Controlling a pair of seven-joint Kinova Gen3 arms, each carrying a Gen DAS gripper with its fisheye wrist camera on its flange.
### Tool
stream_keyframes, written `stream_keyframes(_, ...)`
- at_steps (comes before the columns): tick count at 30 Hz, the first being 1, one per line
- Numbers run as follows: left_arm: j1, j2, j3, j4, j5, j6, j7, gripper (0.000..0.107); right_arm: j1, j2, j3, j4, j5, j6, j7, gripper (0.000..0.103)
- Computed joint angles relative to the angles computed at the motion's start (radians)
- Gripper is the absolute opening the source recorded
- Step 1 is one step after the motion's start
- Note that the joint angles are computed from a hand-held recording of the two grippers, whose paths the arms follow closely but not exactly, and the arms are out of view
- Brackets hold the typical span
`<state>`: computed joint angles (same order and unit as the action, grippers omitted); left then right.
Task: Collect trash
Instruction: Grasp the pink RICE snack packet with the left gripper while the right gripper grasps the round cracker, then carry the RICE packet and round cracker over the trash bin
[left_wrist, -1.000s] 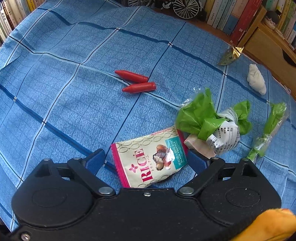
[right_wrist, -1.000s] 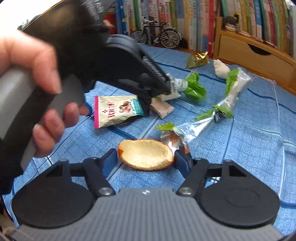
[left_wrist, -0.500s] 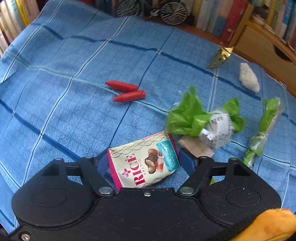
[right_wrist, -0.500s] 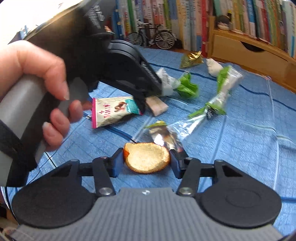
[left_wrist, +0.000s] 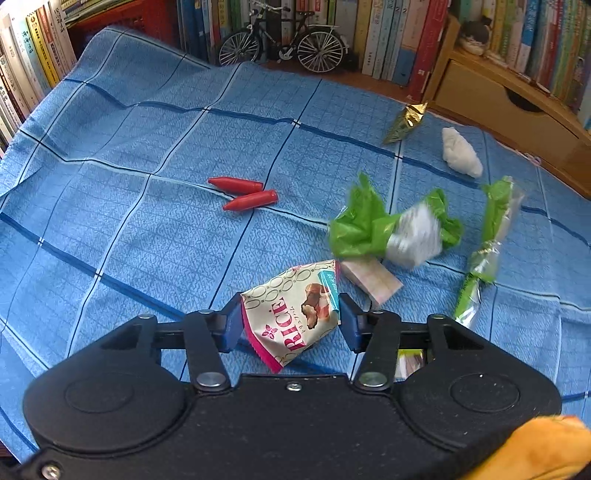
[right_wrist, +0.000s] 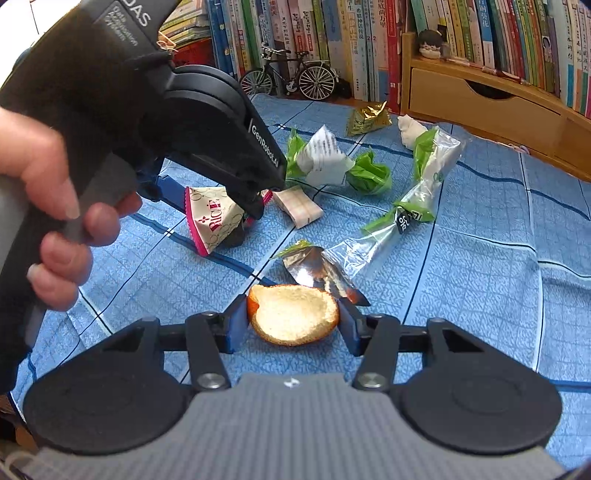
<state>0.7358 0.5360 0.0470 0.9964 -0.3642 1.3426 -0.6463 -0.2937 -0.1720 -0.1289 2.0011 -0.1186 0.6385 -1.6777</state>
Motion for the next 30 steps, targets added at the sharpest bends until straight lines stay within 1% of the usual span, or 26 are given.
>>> stream_keyframes(7, 0.023, -0.059, 0.007, 0.067, -0.018, -0.010, 0.042, 0.047, -0.002, -0.020, -0.005, -0.002, -0.002, 0.023, -0.012, 0.056)
stream_keyframes(16, 0.055, -0.156, 0.042, 0.193, -0.059, -0.015, 0.151, 0.047, -0.004, -0.072, -0.031, 0.019, 0.027, 0.050, -0.051, 0.055)
stream_keyframes(19, 0.062, -0.199, 0.062, 0.247, -0.072, -0.014, 0.193, 0.047, -0.008, -0.101, -0.045, 0.030, 0.034, 0.066, -0.071, 0.055)
stream_keyframes(24, 0.077, -0.278, 0.106, 0.341, -0.099, 0.000, 0.276, 0.047, -0.007, -0.161, -0.091, 0.050, 0.061, 0.103, -0.130, 0.055)
stream_keyframes(30, 0.082, -0.388, 0.183, 0.461, -0.116, 0.024, 0.380, 0.047, -0.004, -0.238, -0.168, 0.060, 0.095, 0.165, -0.230, 0.055)
